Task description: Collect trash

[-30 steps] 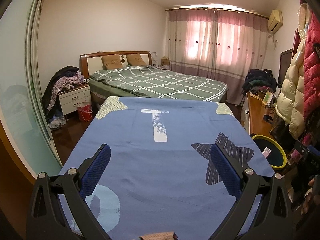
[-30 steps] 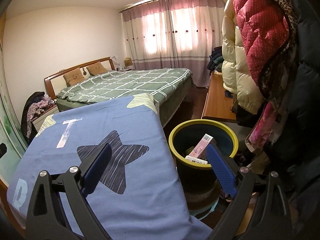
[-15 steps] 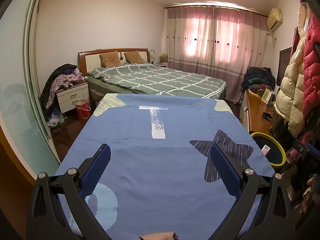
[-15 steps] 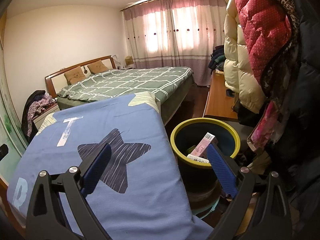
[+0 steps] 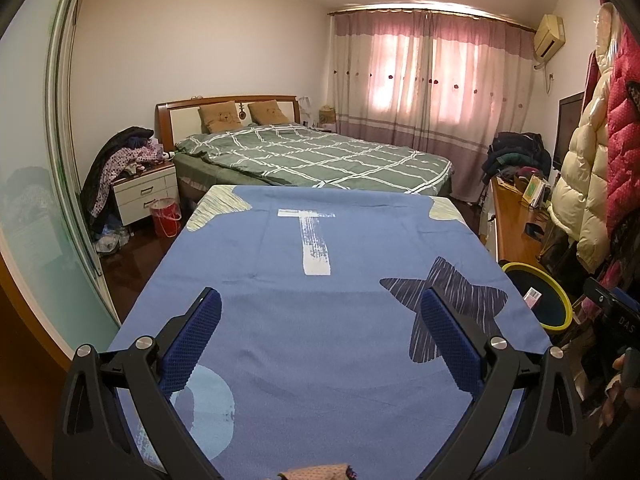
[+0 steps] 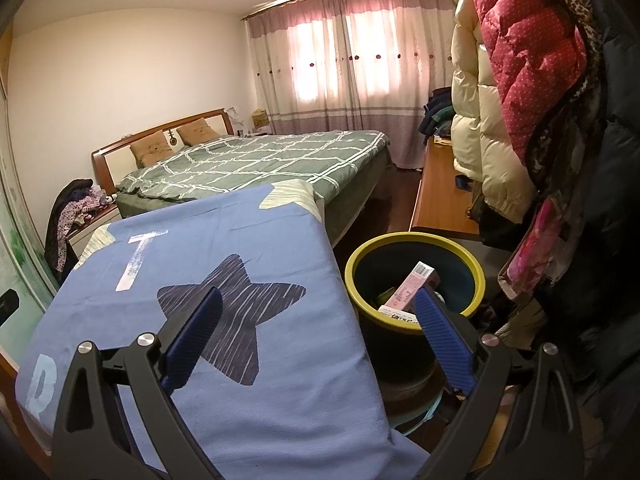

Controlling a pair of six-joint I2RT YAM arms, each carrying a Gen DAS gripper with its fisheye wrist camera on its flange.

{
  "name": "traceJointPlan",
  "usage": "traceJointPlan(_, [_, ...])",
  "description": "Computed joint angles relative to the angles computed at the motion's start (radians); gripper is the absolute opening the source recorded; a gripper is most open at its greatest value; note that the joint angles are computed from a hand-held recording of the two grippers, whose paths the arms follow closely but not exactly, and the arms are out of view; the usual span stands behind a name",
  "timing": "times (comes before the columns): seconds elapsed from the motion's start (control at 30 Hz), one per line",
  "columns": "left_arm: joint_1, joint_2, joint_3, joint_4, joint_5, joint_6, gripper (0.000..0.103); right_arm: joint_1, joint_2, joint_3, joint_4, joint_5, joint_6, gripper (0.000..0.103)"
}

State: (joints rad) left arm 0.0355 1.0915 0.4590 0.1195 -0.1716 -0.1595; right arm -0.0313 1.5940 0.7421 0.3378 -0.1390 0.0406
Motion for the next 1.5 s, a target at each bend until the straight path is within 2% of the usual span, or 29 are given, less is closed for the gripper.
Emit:
traceJointPlan(0.3, [-0.003, 0.005, -0.003, 0.005, -0.002, -0.005, 0.098, 0.006, 0.009, 0.003, -0.003, -0.001, 0.005, 0.092])
traceJointPlan(0.63, [0.009, 0.019, -0.003, 0.003, 0.052, -0.007, 0.098, 0.008, 0.010, 0.003, -0.003, 0.000, 0.006, 0.092])
traceJointPlan(0.9, [-0.042, 0.035, -0.004, 0.021, -0.006, 0.015, 0.098, 0.012, 0.011, 0.002, -0.002, 0.004, 0.008, 0.092])
traceJointPlan(1.5, [-0.026, 0.035, 0.008, 0.008, 0.013, 0.020, 0.098, 0.016, 0.017, 0.006, -0.004, 0.003, 0.009, 0.092])
